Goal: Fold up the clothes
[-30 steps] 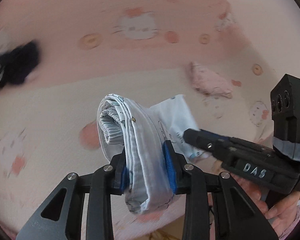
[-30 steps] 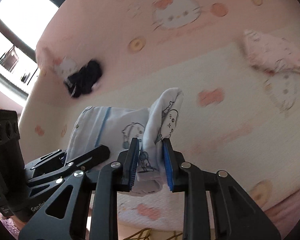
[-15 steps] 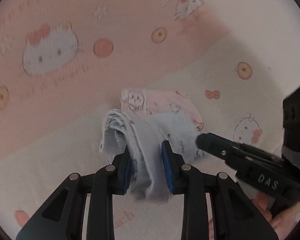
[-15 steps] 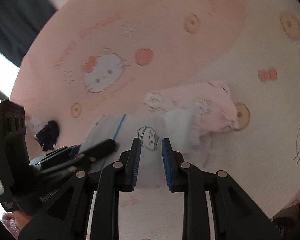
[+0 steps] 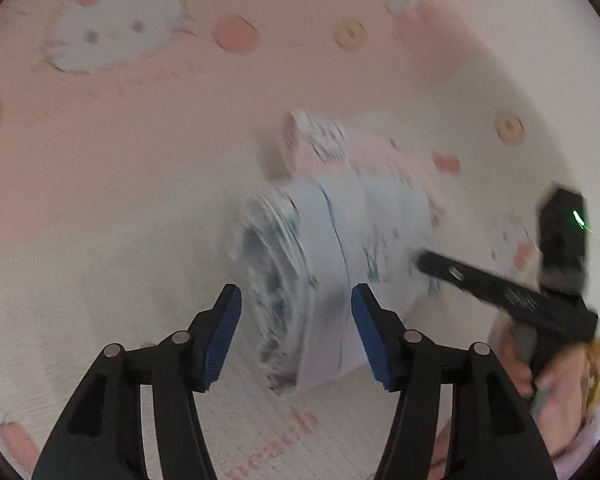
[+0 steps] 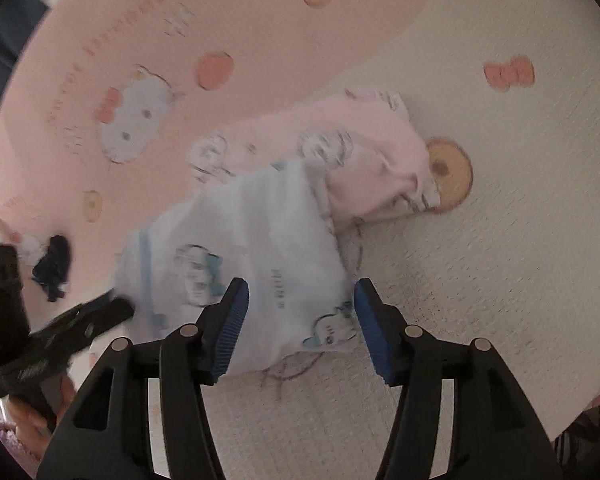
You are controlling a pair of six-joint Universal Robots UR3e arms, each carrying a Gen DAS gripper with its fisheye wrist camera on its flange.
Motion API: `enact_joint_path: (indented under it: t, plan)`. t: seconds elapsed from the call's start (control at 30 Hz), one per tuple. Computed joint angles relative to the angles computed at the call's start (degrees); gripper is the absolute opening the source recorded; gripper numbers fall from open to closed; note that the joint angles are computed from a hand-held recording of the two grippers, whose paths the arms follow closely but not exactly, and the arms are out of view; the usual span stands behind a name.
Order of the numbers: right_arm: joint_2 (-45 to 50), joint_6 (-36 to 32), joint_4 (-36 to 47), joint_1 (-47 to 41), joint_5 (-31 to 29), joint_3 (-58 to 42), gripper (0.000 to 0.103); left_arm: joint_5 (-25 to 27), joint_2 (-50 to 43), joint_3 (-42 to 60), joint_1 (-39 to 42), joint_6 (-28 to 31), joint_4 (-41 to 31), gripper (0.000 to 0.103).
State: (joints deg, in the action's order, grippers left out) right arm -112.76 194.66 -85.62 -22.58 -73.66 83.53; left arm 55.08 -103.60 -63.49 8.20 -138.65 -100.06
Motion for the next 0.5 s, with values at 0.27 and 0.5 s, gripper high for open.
enact_joint_path:
  t: [0.27,0.5]
  plan:
    - [3.4,0.9,-1.3,2.7,0.5,-0.5,0.037,2.1,1.1,-12.3,-5.6,-2.8,19.1,0.05]
    - [0.9,-0.4,0.9,-0.7,5.9,-4.6,0.017,-0.5,7.8,-16.5,-4.5,-2.6,20.9,0.027]
